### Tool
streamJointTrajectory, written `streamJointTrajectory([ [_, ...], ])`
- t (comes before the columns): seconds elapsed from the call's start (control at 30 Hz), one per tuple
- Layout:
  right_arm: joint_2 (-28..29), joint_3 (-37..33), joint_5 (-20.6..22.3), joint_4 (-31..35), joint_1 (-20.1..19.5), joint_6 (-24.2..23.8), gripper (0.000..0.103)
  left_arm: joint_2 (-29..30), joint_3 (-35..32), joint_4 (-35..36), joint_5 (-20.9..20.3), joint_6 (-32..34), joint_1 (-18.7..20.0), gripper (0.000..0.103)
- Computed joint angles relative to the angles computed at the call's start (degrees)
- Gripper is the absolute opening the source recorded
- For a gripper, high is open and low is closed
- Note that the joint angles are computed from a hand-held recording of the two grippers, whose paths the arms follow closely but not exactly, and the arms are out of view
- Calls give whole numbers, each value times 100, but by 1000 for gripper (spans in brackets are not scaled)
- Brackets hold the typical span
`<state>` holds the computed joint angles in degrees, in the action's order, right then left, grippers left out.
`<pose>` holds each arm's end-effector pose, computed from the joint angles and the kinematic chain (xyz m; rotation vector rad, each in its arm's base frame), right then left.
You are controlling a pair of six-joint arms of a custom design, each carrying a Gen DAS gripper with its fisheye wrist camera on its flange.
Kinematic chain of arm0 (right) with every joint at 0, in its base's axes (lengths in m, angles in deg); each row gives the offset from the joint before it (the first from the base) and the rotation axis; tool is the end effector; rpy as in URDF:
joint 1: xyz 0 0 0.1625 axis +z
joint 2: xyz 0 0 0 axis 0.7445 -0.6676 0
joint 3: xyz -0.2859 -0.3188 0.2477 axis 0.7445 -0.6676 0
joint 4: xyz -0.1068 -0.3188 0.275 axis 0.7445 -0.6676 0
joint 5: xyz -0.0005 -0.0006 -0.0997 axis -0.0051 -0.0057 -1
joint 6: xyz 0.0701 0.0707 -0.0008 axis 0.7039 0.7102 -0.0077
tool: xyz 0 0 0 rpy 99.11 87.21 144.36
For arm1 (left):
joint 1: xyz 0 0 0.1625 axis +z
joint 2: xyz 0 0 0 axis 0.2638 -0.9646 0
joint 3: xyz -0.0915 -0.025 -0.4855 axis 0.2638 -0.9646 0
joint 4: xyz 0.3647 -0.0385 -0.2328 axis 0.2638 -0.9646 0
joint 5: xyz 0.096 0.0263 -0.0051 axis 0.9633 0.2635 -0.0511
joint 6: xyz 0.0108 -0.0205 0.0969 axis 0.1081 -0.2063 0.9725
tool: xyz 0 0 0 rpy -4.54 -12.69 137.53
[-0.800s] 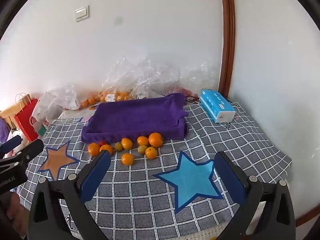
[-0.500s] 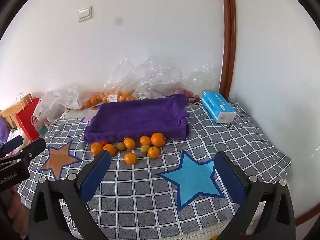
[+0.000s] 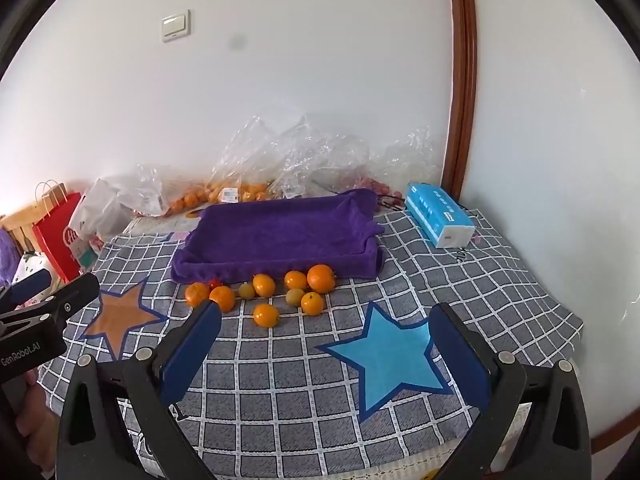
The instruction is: Organize fruits
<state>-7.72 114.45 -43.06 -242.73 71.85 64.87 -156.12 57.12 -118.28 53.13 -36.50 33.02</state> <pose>0.4042 -0.5627 0.1106 0.6904 -2.2253 1.0412 -0.1617 -0.5191 0.3776 0.1885 2.0759 -1.2015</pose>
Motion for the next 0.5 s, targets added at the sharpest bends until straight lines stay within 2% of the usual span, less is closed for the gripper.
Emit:
streamJointTrajectory([
  [0.5, -33, 61, 56, -17, -43, 120, 102, 49, -9, -96, 47, 120, -54, 103],
])
